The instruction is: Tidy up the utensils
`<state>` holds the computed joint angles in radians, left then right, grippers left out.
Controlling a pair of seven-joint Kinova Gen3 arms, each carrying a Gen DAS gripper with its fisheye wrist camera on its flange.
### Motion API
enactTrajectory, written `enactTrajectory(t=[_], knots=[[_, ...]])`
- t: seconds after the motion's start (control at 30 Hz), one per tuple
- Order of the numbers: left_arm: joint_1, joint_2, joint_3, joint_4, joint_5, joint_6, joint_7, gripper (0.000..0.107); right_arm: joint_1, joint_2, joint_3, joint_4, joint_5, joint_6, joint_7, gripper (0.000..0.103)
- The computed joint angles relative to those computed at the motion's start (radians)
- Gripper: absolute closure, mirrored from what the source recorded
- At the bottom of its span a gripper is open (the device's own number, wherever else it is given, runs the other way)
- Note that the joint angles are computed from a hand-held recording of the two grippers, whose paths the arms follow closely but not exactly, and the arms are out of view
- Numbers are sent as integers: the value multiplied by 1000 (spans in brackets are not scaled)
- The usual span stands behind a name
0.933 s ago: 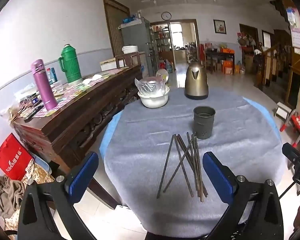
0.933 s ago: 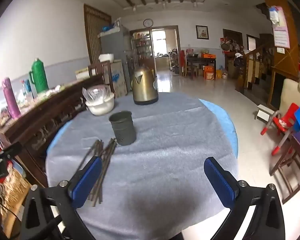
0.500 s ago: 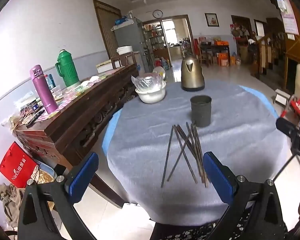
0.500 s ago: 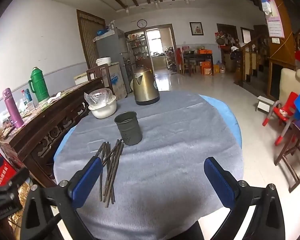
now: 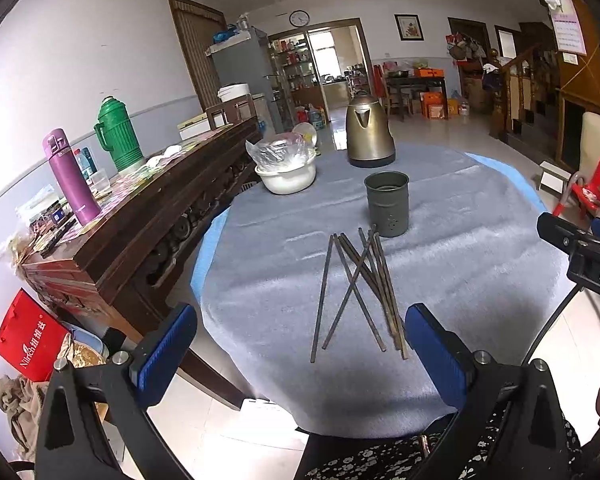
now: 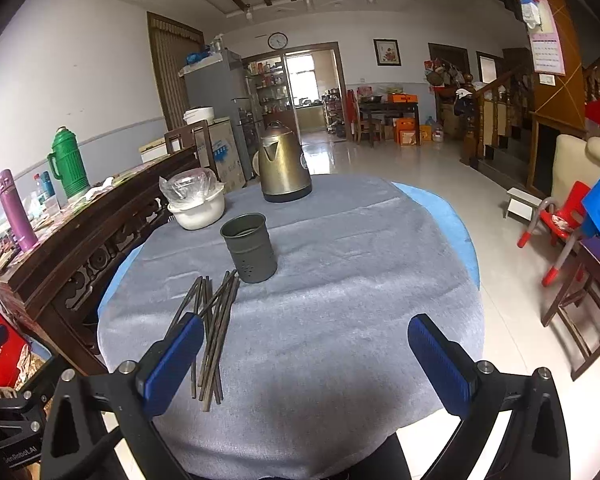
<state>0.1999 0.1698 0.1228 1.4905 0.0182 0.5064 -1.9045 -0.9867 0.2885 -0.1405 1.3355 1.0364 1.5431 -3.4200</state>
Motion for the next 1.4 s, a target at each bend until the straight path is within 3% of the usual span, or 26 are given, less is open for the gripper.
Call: enactTrajectory(t=[1.4], knots=[[-20,16,1,-33,40,44,-23,5,11,1,7,-12,-41,-35,41,0]])
